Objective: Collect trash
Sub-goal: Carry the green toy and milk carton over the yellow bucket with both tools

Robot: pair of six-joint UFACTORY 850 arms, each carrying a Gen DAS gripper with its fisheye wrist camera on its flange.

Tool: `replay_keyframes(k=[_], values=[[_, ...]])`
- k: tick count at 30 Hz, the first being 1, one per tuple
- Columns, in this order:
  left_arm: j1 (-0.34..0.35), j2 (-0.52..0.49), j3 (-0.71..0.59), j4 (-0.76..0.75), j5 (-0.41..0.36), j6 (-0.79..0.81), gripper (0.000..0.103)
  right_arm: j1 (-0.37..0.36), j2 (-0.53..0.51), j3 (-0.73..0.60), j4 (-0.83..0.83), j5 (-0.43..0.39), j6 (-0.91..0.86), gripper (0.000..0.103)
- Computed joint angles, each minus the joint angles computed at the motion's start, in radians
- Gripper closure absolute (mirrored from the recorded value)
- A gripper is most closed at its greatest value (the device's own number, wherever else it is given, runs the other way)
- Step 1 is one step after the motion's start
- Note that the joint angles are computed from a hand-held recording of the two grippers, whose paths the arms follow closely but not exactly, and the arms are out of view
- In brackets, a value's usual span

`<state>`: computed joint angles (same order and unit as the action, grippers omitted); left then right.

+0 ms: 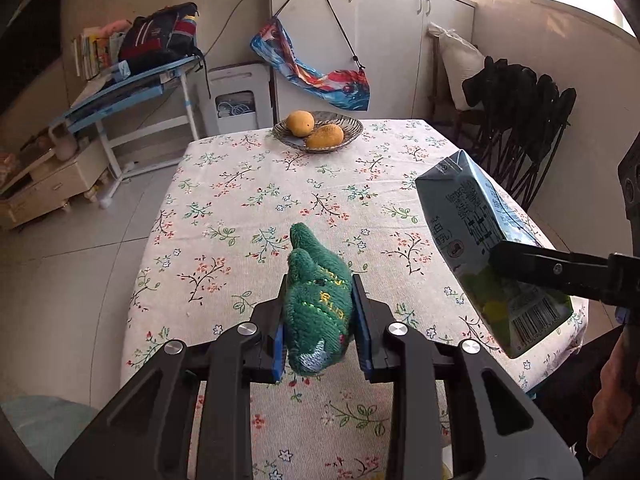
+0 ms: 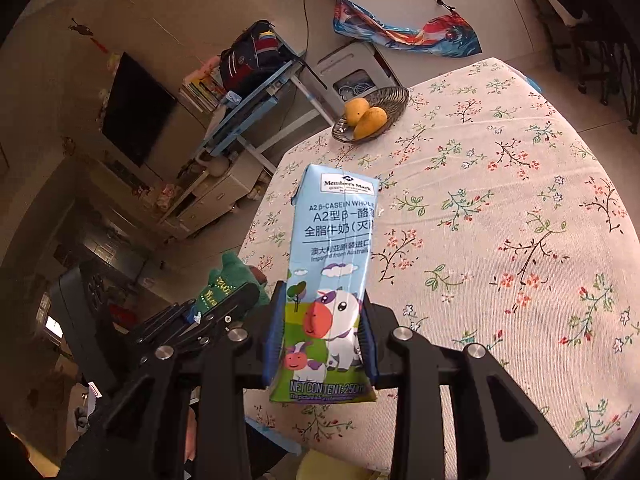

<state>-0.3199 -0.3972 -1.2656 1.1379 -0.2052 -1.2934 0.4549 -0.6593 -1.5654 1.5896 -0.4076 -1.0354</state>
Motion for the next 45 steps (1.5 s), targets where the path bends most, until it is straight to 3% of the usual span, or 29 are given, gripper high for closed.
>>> replay_keyframes(k=[7, 16, 45], values=[[-0.036, 0.092, 0.094, 0.158, -0.034, -0.169, 0.077, 0.016, 0.068, 0.091, 0.111, -0.010, -0.112, 0.070], [-0.083, 0.196, 0.191, 0.257, -0.088, -0.295, 0.077, 0.038, 0.144, 0.186, 0.202, -0.017, -0.220, 0.070], [-0.183, 0.392, 0.416, 0.267, -0.177, -0.388, 0.077, 0.097, 0.243, 0.353, 0.209, -0.048, -0.261, 0.070]])
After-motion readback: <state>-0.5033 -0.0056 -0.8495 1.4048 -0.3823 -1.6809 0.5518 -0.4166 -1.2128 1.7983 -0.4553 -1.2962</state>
